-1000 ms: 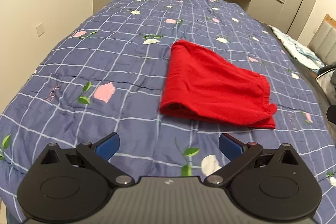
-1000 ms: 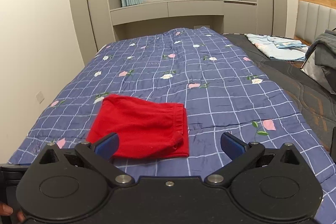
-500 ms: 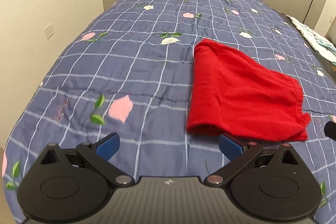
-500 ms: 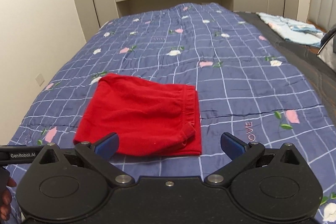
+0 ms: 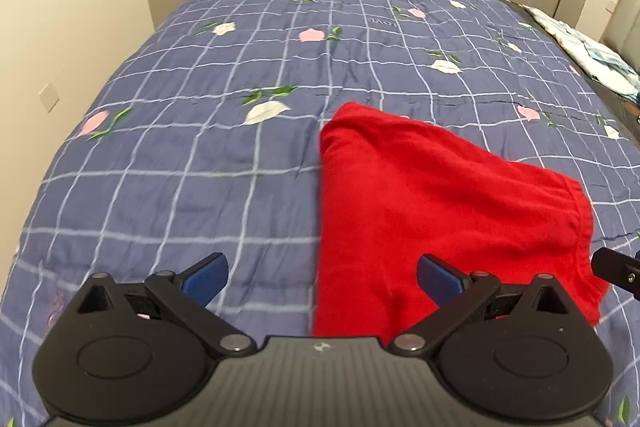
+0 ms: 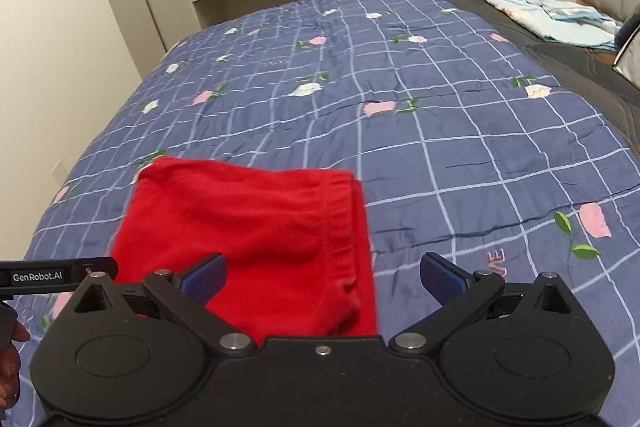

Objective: Fold small clothes

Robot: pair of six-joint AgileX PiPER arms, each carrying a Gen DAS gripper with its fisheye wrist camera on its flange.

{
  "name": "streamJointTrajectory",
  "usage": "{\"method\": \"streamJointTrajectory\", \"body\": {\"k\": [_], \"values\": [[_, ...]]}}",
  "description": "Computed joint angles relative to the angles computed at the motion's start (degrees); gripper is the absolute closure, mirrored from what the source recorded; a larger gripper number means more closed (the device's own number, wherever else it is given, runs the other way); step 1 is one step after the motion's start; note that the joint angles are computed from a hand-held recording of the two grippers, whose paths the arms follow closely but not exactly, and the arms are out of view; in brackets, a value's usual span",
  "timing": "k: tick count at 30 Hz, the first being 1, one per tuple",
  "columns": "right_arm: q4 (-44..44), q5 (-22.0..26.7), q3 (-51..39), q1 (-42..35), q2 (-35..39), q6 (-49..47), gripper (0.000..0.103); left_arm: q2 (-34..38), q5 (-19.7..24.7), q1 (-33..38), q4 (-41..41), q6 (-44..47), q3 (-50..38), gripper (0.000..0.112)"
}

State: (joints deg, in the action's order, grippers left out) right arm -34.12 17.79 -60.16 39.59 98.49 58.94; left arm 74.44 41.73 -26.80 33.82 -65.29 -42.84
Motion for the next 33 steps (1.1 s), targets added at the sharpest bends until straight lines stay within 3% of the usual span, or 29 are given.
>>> {"method": "streamJointTrajectory", "body": {"k": [6,14,19,22,33], "values": [[6.5,-0.5,-3.8,-2.7,5.1,-7.0,0.001,6.1,-4.9,3.8,-1.7,4.9,-1.8,0.01],[23.5,1.3,-7.8,-4.3,10.9,-22.6,0.001,8.5,-10.4,7.8,-6.2,9.5,0.3,0.01],[15.7,-1.2,-5.8,-2.9,11.6,-15.7,0.001,7.7,-15.7,11.9,-12.2,15.9,3.3,0.009],[16.1,-2.3,-5.3,-3.2,11.6,-16.4,0.001,7.2,-18.6,14.6,-18.2,21.4,5.0,0.009],[22.9,-6.7,-2.4,-4.5,10.4,-22.6,0.001,7.3,-15.8,13.7,-20.7,23.0,3.6,0.01]]}}
